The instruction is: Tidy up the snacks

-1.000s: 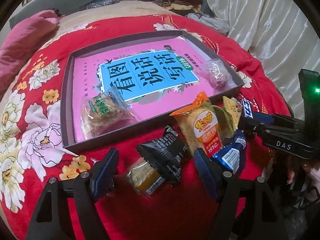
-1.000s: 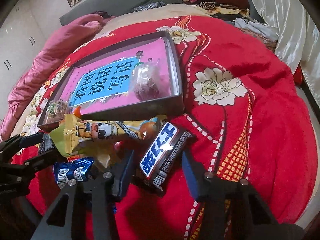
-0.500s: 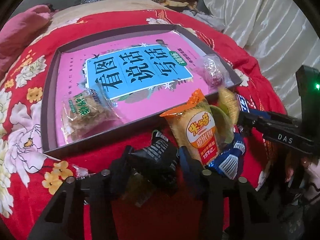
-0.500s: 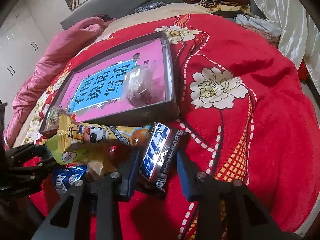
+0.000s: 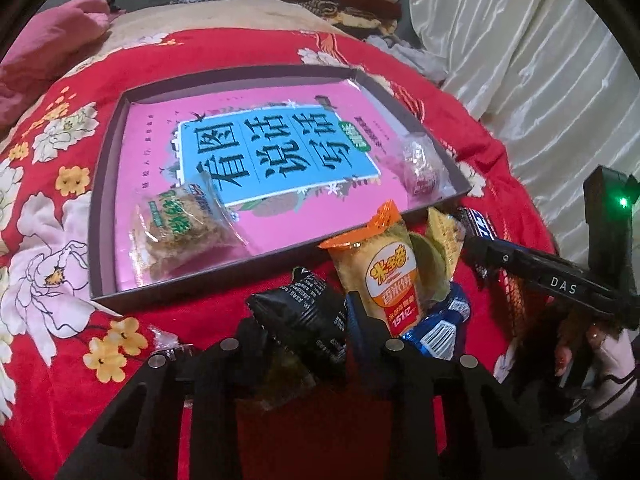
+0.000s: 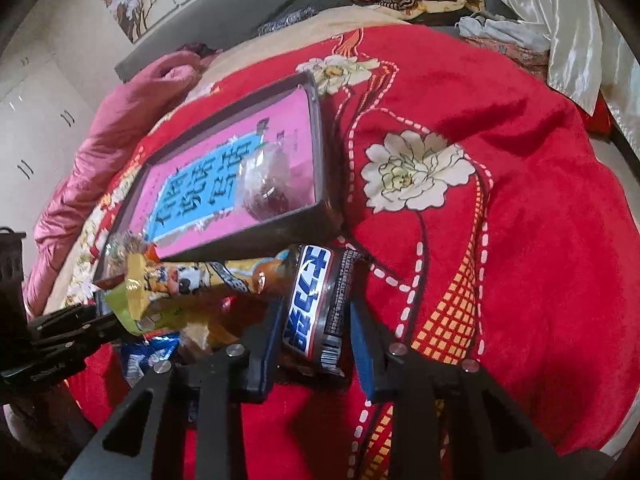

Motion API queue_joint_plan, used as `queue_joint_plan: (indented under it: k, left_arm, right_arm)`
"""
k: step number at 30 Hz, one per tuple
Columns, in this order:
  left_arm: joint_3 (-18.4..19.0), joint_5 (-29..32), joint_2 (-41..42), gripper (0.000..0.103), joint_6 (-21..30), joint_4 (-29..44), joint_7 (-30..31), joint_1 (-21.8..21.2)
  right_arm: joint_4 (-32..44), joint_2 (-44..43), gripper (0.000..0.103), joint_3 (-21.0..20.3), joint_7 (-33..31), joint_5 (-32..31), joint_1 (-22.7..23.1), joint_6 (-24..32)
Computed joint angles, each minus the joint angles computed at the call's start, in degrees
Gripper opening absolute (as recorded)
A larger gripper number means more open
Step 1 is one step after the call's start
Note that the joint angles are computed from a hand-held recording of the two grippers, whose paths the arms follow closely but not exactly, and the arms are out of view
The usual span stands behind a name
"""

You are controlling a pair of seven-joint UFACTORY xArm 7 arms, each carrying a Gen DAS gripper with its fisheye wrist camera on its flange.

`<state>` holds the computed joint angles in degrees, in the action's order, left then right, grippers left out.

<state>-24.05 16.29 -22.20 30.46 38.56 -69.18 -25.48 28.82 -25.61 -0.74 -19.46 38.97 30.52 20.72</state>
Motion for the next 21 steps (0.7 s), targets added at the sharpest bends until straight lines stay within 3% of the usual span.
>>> queue_joint_plan:
  k: [6, 8, 12, 17, 21]
  left_arm:
    - [0.0, -0.4, -2.2, 0.032, 1.1, -0.5, -0.9, 0.0]
    - [-0.1, -0.6, -3.3, 0.032, 0.9, -1.1, -1.2, 0.1]
    - [-0.5, -0.9, -5.3, 0.031, 1.5, -1.6, -1.5, 0.6]
    - [-0.9, -1.1, -7.0, 0.03, 1.4, -2.0, -1.9, 1.2]
    - [-1.3, -1.4, -7.2, 0.03, 1.8, -2.0, -2.1, 1.7]
  right_arm:
    - [-1.4, -2.3, 0.032, 0.5, 1.8, -1.3, 0.2, -3.7]
    - [-1.9, -3.2, 0.032, -0.9, 0.8, -0.7, 2.1, -6.1]
    - [-1.6, -4.5, 0.032, -8.2, -7.0, 5.4, 11.6, -8.6]
    - [-0.9, -5.0, 0.032, -9.9, -13.1, 9.1, 16.3, -10.1]
    - [-1.0, -5.5, 0.032, -9.3, -14.9, 9.7, 17.0, -11.0]
